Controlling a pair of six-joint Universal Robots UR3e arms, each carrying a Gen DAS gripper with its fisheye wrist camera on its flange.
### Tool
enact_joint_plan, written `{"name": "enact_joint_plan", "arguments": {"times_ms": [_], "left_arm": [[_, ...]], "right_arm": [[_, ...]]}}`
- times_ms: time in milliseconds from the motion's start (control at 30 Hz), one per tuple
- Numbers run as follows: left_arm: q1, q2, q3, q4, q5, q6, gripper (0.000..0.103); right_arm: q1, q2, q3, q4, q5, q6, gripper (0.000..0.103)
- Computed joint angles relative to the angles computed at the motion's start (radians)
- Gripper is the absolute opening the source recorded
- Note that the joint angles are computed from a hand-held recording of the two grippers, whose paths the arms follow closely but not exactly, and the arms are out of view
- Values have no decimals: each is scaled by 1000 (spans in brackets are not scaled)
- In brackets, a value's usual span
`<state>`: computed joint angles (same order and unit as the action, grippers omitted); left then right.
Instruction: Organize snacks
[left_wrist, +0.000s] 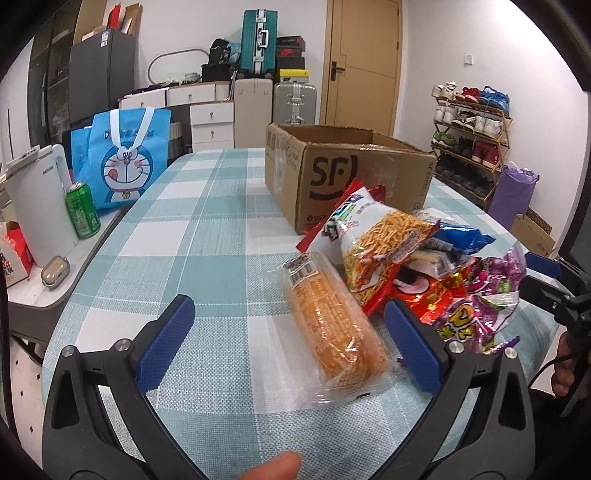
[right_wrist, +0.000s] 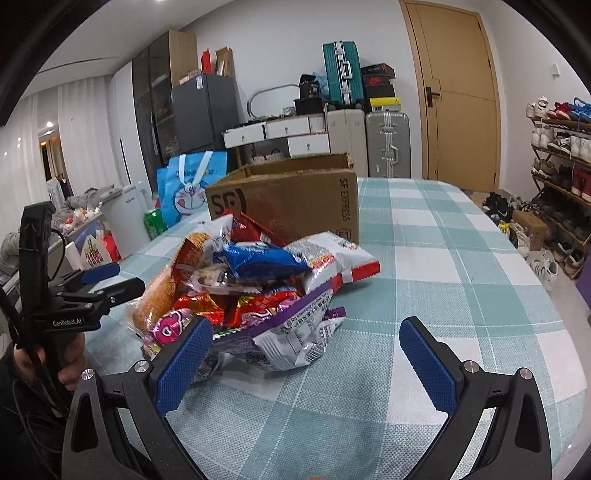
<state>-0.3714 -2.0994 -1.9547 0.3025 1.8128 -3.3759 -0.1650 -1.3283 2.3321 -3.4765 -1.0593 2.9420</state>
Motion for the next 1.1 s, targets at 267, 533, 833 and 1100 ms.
{"name": "enact_joint_plan", "arguments": {"times_ms": [267,533,833,1100], "left_arm": [[37,9,10,-40,-68,-28,103],[37,5,37,-95,-116,-4,89],[72,-36,97,-179,-221,5,65],[84,-72,146,-210,-274,20,46]], "right_arm": [[-28,1,-51,145,89,-11,103],[-15,-30,-25,165,58,-80,103],[23,14,-117,246,-19,-72,103],[68,70,-215,329,-11,-101,84]]}}
